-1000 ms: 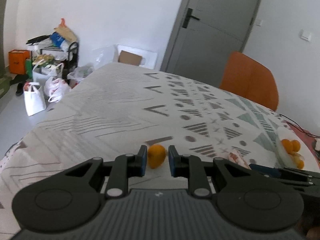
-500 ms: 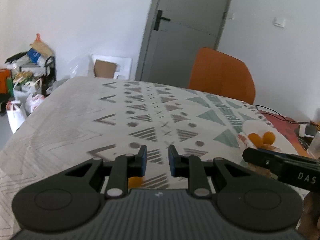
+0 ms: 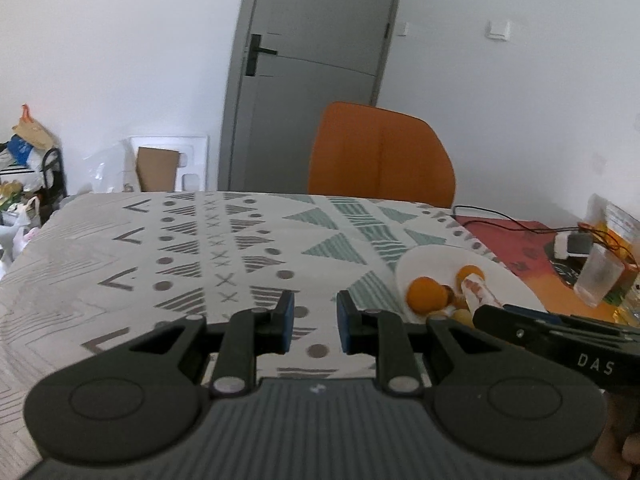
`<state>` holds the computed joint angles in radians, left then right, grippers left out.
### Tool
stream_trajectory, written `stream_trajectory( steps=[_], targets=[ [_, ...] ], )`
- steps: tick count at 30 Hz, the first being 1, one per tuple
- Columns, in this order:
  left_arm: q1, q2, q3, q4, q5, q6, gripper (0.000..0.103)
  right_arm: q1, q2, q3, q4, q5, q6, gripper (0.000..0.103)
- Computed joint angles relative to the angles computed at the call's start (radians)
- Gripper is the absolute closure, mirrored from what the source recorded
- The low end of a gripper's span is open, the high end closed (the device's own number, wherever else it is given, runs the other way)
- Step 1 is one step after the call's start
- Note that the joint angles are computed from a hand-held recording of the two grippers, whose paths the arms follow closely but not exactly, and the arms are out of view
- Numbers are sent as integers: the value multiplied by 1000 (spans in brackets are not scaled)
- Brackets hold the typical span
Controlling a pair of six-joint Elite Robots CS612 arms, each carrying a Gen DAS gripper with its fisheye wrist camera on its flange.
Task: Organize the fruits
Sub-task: 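Carry the orange with the left tool toward the plate while the right tool carries the mandarin there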
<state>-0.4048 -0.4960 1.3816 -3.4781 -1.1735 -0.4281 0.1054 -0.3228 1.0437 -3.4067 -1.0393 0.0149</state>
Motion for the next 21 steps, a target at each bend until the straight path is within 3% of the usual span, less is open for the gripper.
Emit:
stream_trajectory(
  steps=[21],
  targets=[
    [-16, 59, -138, 85, -91, 76, 82, -40, 19, -19, -1, -117, 92, 66]
  ],
)
